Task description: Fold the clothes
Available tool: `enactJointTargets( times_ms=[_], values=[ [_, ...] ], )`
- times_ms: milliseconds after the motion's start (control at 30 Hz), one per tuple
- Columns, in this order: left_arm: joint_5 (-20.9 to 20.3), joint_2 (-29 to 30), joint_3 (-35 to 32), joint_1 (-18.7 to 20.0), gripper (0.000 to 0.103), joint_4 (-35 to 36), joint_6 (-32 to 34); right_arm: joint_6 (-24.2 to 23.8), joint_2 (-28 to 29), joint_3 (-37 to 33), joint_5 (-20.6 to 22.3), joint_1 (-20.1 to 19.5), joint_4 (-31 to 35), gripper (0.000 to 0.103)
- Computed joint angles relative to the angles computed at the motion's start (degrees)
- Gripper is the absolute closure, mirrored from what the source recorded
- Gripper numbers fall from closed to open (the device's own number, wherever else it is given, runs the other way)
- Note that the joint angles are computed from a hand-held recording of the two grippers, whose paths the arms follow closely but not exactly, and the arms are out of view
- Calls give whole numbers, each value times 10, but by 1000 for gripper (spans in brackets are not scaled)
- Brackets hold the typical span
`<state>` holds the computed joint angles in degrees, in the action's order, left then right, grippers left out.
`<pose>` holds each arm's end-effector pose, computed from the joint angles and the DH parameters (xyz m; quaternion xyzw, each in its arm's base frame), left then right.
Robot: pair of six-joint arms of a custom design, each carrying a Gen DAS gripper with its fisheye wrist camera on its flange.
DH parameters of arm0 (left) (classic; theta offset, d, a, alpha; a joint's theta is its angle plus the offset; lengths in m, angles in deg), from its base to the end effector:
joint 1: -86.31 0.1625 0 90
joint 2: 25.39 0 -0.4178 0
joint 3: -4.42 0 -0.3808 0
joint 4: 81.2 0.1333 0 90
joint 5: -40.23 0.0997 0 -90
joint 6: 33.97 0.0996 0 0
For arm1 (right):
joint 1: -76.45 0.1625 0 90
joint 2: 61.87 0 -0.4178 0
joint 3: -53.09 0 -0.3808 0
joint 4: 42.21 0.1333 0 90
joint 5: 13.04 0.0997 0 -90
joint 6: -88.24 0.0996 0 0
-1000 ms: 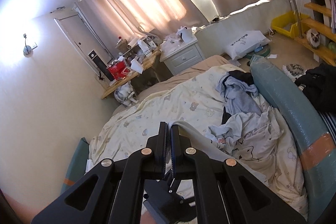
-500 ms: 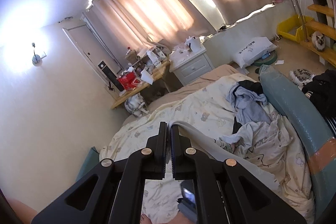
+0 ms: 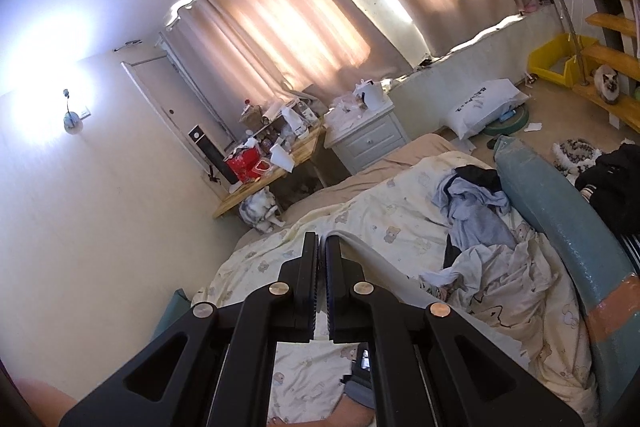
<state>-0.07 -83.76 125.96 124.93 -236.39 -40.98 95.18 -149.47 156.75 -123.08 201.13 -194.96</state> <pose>-0.2545 -0.4711 0.1176 0.3357 0.8429 -0.2189 0.3590 0.3774 -0.3711 0.4830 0.1498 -0.8943 0.4215 0.0107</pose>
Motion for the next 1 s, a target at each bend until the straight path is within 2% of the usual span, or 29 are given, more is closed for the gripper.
enactJointTargets(
  times_ms=[100, 267, 433, 467, 533, 600, 700, 733, 767, 800, 933, 967, 1000],
  values=[
    [22, -42, -12, -5, 103, 51, 40, -10, -7, -2, -13, 2, -10, 101],
    [100, -131, -71, -28, 102, 160, 121, -25, -14, -25, -34, 11, -12, 100],
    [161, -187, -166, -66, 102, 284, 249, -56, 17, -108, -73, 53, 24, 100],
    [168, -192, -187, -75, 102, 326, 252, -58, 26, -127, -85, 62, 40, 100],
    [170, -188, -232, -90, 102, 436, 204, -61, 46, -163, -109, 76, 84, 100],
    [169, -180, -276, -105, 102, 538, 160, -54, 56, -175, -110, 72, 163, 99],
    [162, -180, -278, -118, 102, 588, 166, -92, 56, -122, -110, 66, 236, 96],
    [151, -180, -278, -123, 102, 600, 157, -105, 60, -109, -113, 64, 260, 94],
    [143, -181, -275, -129, 102, 603, 154, -117, 67, -97, -116, 63, 284, 81],
    [136, -182, -271, -135, 102, 604, 155, -133, 71, -78, -120, 62, 294, 78],
    [118, -171, -278, -146, 102, 588, 196, -211, 70, 14, -168, 65, 229, 71],
    [114, -166, -290, -150, 102, 597, 199, -227, 73, 28, -177, 67, 209, 61],
    [109, -161, -303, -151, 102, 609, 197, -241, 75, 41, -179, 69, 191, 43]
  ],
)
